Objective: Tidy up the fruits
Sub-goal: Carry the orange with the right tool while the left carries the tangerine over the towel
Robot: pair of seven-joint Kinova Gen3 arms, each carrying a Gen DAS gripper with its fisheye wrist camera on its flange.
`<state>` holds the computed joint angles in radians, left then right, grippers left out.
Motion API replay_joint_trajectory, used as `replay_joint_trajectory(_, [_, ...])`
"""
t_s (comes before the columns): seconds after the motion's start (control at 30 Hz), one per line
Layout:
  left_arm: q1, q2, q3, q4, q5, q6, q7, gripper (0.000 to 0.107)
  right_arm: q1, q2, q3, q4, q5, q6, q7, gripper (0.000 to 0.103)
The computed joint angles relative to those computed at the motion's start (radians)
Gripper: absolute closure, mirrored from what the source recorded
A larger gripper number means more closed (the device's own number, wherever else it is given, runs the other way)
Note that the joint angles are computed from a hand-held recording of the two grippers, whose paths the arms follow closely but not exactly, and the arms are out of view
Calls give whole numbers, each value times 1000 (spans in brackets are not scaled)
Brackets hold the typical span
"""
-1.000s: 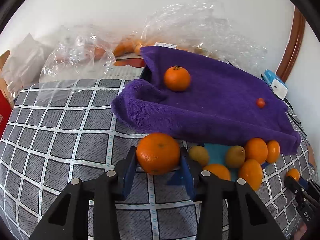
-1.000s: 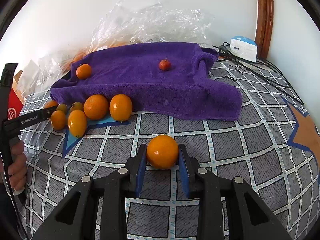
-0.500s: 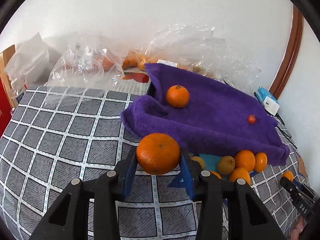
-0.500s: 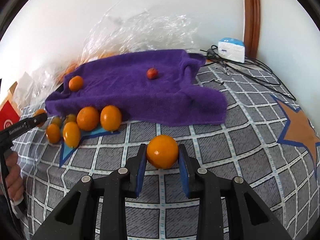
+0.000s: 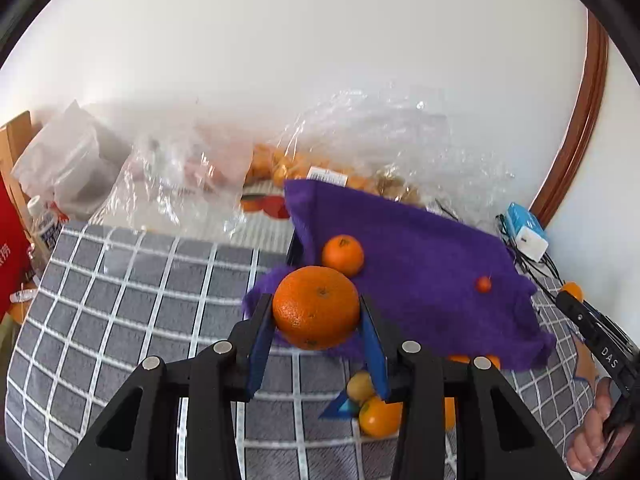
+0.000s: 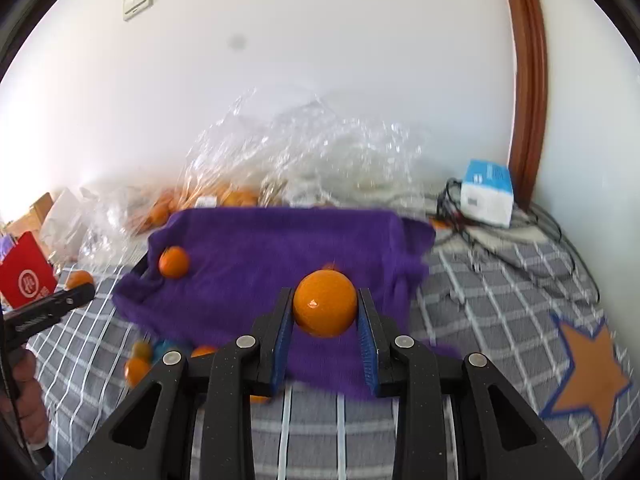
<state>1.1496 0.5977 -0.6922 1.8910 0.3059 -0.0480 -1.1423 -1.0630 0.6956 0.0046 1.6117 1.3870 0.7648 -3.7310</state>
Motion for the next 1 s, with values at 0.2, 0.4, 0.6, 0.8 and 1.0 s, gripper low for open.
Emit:
replay_joint_trajectory(0.2, [-53,69,21,-126,-40,62,41,68,45,34,33,-90,-19,-40,79,72])
replay_joint_trajectory(0.4, [-56,157,10,-179,-86,29,113,68,69,92,74,-147,-102,-93,139,72])
replay_joint_trajectory(0.6, [-168,144,144,-181,-86,3,80,68,56,133,118,-180,-207,-105,226,72])
replay_joint_trajectory(0.8, [-154,165,136,-191,-66,2,32,68,43,160,161,-198,-276,-150,295,72])
replay_joint_trajectory(1.0, [-177,168,165,-215,-91,41,24,68,48,180,192,-218,-373,-206,367,72])
